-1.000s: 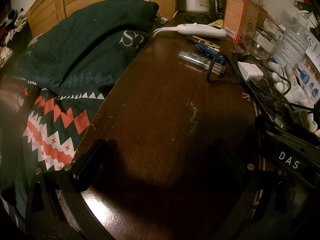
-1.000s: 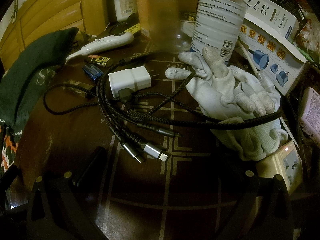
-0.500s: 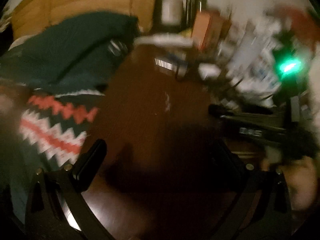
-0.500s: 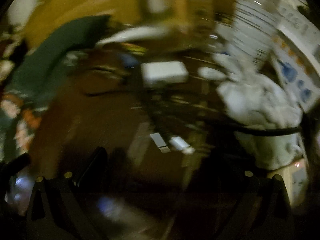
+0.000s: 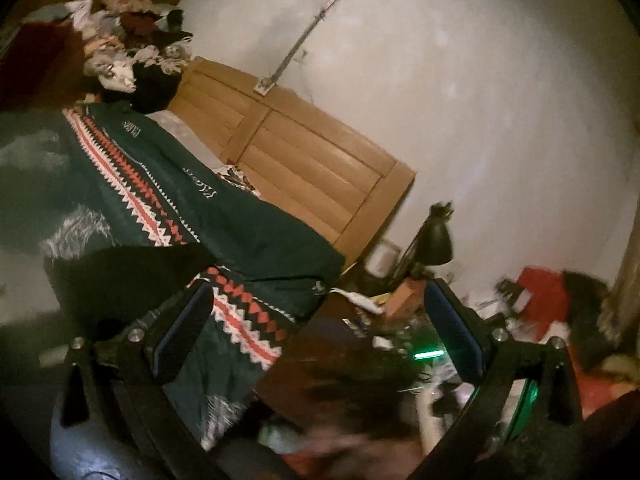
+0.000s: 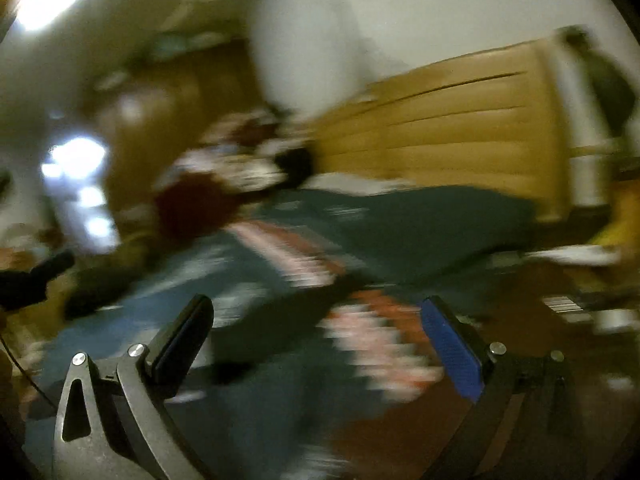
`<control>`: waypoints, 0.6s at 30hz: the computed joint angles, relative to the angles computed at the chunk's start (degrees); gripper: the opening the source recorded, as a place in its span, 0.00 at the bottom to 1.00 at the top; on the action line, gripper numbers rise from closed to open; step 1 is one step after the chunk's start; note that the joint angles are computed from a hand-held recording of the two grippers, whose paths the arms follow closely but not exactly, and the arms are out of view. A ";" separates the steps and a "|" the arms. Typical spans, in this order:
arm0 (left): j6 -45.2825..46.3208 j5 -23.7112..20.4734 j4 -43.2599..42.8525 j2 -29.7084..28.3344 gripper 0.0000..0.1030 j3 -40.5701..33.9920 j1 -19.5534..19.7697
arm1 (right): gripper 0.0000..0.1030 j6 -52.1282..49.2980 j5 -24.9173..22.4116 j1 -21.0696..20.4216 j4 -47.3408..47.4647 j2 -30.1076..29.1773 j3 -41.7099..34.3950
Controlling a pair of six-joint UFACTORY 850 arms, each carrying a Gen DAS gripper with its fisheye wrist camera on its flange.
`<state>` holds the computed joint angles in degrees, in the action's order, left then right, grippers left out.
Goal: Fold large clothes
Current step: 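Bring both tools back over the black-and-grey shirt on the bed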
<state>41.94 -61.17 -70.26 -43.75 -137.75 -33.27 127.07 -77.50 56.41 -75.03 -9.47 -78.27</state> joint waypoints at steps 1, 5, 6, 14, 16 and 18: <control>1.12 -0.25 -1.29 1.80 1.00 2.98 0.33 | 1.00 0.33 5.76 -1.53 -2.80 -2.15 -1.79; 1.93 -0.82 -2.89 5.11 1.00 9.04 0.44 | 1.00 3.29 22.99 -5.72 -11.89 -13.14 -10.90; 2.28 -0.61 -3.16 6.02 1.00 10.74 0.73 | 1.00 1.92 26.74 -6.44 -11.38 -16.44 -13.90; 9.51 10.66 -5.11 13.24 1.00 21.63 4.29 | 1.00 -19.31 44.03 -1.94 15.12 -27.86 -22.86; 11.30 17.40 -4.03 15.09 1.00 24.31 4.74 | 1.00 -24.11 50.50 -1.18 24.62 -29.10 -23.79; 13.07 27.05 -1.22 17.94 1.00 28.27 4.92 | 1.00 -36.09 51.85 -0.22 33.07 -31.73 -28.52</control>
